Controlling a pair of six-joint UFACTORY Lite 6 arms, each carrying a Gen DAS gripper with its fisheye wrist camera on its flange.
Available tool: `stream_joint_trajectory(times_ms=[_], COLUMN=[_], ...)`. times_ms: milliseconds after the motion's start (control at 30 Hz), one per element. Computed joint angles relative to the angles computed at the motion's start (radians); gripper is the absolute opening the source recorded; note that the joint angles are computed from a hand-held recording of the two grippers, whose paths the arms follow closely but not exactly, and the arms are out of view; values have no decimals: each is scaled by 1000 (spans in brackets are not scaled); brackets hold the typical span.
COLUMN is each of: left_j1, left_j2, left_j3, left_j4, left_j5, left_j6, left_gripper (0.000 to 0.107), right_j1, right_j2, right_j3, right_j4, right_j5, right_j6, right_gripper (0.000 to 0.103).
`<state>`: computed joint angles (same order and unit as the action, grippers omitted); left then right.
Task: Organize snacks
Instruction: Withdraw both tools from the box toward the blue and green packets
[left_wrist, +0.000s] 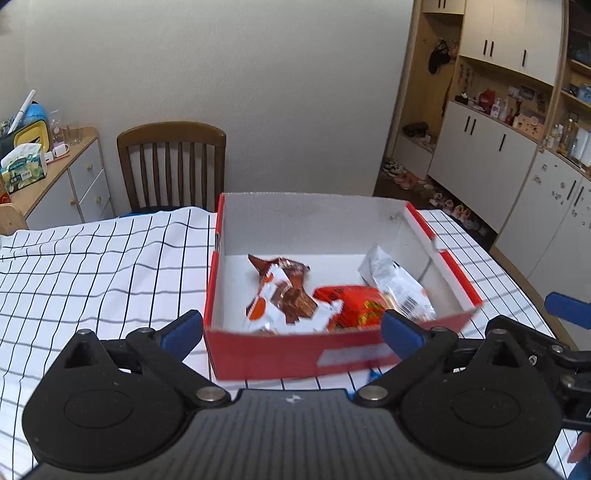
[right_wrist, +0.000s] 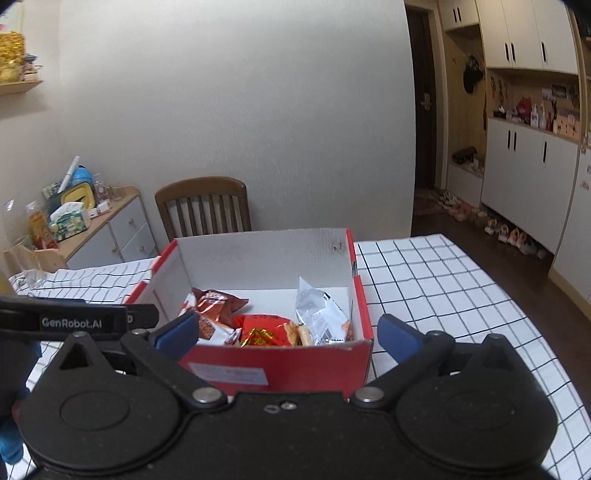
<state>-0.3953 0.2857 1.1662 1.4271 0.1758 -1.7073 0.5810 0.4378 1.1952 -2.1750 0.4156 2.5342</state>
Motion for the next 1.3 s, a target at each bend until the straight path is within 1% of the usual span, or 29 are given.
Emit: stream_joint_trajectory(times_ms=[67,133,200,267,300,333,367,467,567,633,733,900,1000,1067,1200,1300], left_j1=[-16,-37,-53,-66,-74,-83,-92,-118,-143,-157,-179,-206,-205,-206,-233,-268], left_j2=[-50,-101,-155,-205,-233,-260,-285,-354,-408,-442,-479,-505,-487,-482,-439,-375], left_j3=[-49,-99,-152,-197,-223,-248,-272,-336,-396,-441,-500,-591,-618,-648,-671,-662], left_j4=[-21,-24,-4,-6,6,19,27,56,74,88,118,264,301,422,570,595], left_j5=[6,20,25,26,31,36,41,54,68,69,84,111,106,103,150,213], left_j6=[13,3,-27,-30,-46,-64,-77,-117,-147,-175,-220,-397,-452,-580,-764,-838], left_gripper=[103,103,103,103,103,103,103,103,103,103,103,103,103,103,103,103], right_j1=[28,53,71,96,103,101,105,160,197,231,303,322,314,316,316,317], right_j2=[-57,-110,-154,-195,-220,-246,-266,-306,-330,-338,-335,-349,-341,-332,-307,-256], right_j3=[-76,-138,-197,-269,-299,-316,-324,-359,-349,-360,-379,-413,-412,-409,-402,-361], right_j4=[-27,-18,-40,-75,-84,-80,-52,72,274,321,395,401,417,421,394,402], right_j5=[45,79,115,193,202,176,150,168,120,159,272,279,252,246,235,248], right_j6=[23,37,102,196,222,210,161,0,-188,-243,-305,-308,-316,-315,-280,-279], right_gripper=[103,103,103,103,103,103,103,103,103,103,103,103,103,103,103,102])
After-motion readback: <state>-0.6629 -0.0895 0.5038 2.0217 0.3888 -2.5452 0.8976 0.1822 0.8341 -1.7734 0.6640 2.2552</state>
